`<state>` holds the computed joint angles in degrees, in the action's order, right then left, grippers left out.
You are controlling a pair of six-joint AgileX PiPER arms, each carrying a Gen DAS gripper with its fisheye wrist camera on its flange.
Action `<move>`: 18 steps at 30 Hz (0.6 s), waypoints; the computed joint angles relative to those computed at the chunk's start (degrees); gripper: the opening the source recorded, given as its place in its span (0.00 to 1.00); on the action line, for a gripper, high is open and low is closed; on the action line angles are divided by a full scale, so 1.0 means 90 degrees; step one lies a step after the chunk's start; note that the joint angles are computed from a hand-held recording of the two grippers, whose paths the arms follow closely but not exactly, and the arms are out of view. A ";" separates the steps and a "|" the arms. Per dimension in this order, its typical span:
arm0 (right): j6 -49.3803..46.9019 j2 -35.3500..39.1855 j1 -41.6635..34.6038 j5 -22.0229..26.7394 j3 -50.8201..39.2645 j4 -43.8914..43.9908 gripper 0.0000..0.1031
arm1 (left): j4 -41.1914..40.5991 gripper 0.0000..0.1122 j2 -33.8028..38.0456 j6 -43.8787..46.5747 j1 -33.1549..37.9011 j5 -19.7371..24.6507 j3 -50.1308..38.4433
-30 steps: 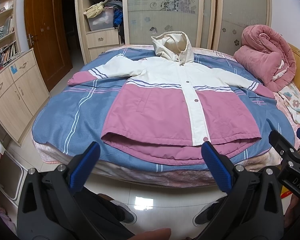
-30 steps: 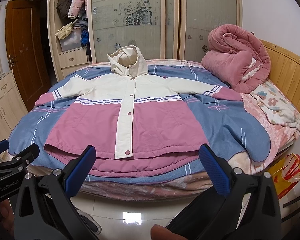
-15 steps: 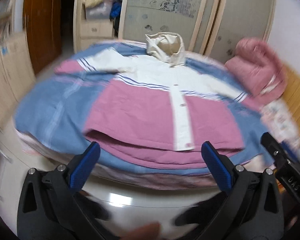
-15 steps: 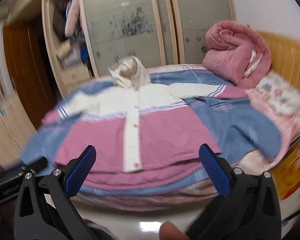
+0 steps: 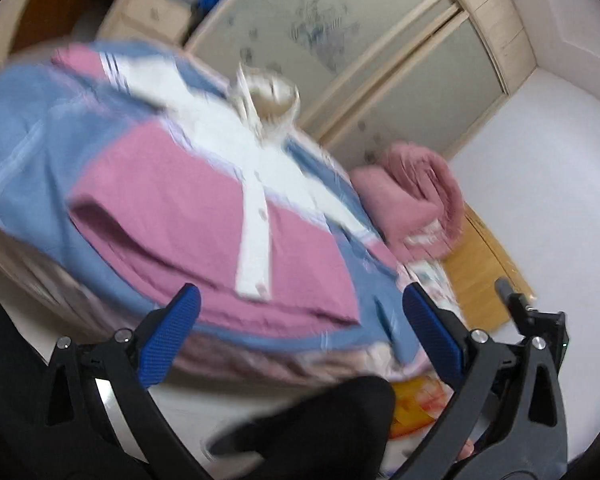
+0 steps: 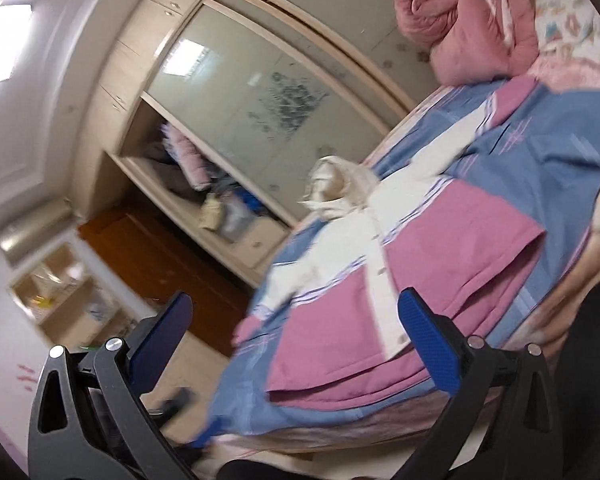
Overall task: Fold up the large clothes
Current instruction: 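Reach the left tool to the pink sleeve cuff and grasp it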
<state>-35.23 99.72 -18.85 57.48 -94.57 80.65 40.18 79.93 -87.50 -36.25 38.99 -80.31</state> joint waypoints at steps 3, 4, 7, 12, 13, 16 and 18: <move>0.0196 -0.0133 0.0489 -0.0986 -0.0205 -0.1381 0.99 | 0.1225 0.90 -0.0123 -0.0532 -0.0308 0.0638 -0.0430; 0.0325 -0.0155 0.0630 -0.1284 -0.0181 -0.1799 0.99 | 0.1285 0.90 -0.0299 -0.0404 -0.0167 0.0375 -0.0546; 0.0885 -0.0040 0.1153 -0.2166 -0.0249 -0.3329 0.99 | 0.2317 0.90 -0.0643 -0.0888 -0.0353 0.0432 -0.1165; 0.0837 -0.0070 0.1402 -0.2933 0.0096 -0.4103 0.99 | 0.4363 0.90 -0.0819 -0.2586 -0.1225 0.0407 -0.1892; 0.0801 -0.0064 0.1393 -0.2921 0.0133 -0.4086 0.99 | 0.4418 0.90 -0.0700 -0.2639 -0.1417 0.0536 -0.2266; 0.0775 -0.0049 0.1318 -0.2848 0.0182 -0.3987 0.99 | 0.4595 0.90 -0.0676 -0.3579 -0.1156 -0.0374 -0.2425; 0.0863 -0.0083 0.1312 -0.2814 0.0250 -0.4010 0.99 | 0.3995 0.90 -0.0624 -0.3308 -0.0726 -0.1173 -0.2606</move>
